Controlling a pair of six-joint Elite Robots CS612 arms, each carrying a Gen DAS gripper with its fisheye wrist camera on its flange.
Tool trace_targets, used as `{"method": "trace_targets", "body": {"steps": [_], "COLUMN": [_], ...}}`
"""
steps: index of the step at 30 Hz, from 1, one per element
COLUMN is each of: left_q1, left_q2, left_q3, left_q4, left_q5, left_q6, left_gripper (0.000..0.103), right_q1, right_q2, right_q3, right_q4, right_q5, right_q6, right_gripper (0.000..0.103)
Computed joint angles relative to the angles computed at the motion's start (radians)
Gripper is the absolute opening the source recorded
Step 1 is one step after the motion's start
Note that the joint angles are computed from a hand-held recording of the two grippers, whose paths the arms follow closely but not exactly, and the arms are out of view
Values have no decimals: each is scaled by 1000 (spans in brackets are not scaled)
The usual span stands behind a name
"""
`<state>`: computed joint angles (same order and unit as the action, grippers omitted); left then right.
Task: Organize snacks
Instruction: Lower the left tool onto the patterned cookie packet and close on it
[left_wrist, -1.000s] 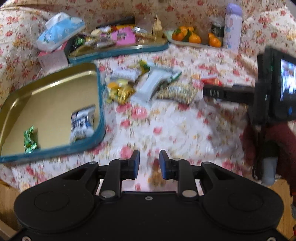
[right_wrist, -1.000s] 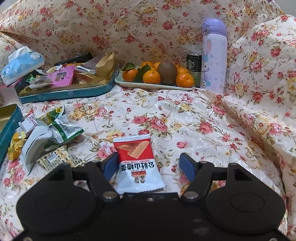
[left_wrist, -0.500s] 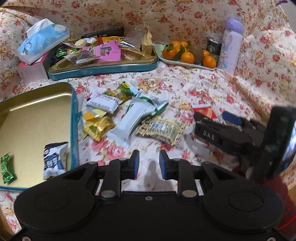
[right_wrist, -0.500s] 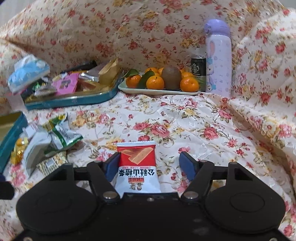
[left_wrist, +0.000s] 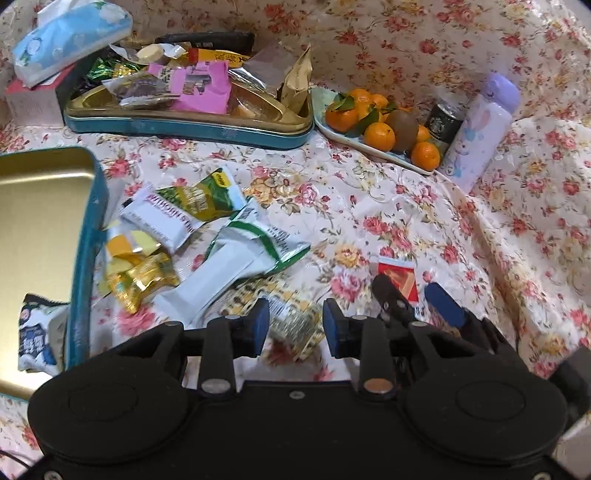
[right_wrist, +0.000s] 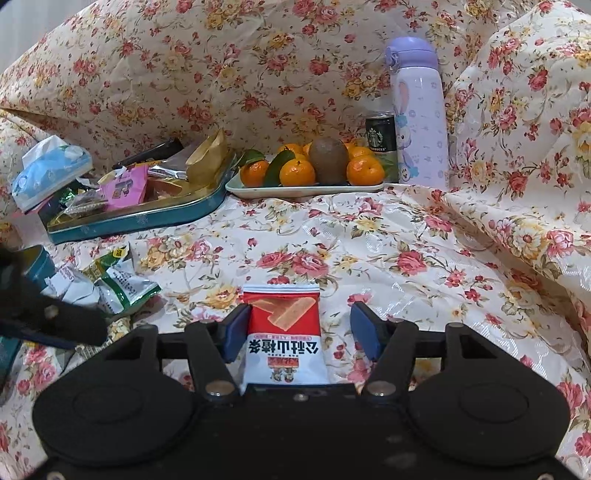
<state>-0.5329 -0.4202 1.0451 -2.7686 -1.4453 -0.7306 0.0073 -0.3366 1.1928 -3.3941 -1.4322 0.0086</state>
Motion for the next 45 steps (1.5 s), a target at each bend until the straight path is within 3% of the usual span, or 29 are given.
{"method": "trace_targets", "body": {"steps": [5,8,18,25,30,36,39,45], "left_q1": [-13,-9,-2,18,16,1,-4,-6], "left_q2": [32,36,-23,-23,6,26,18,-10], "left_q3": [-78,-96,24,43,-21,-73,-58,-10], "left_q4": [103,157,121,0,40,143,159,159], "left_q5": [83,64,33,-51,-28,27,49,51], "left_q6": [0,-17,32,-122,-190,-164,-134,-97], "left_gripper": [40,41,43,42,42,42,49,49], "right_q1": [-1,-1,-1,-1,-2,-2,-2,-1], "right_q2": [1,1,0,0,1,1,1,0], "right_q3": [-1,0,0,0,0,1,1,0], "right_q4": [-2,-3,-3,-4,-4,-5,-5,1], "right_q5": [4,4,4,5,7,9,11,6], "right_q6": [8,9,8,9,10,13,13,5], "right_gripper": [64,64,64,64,64,64,64,64]}}
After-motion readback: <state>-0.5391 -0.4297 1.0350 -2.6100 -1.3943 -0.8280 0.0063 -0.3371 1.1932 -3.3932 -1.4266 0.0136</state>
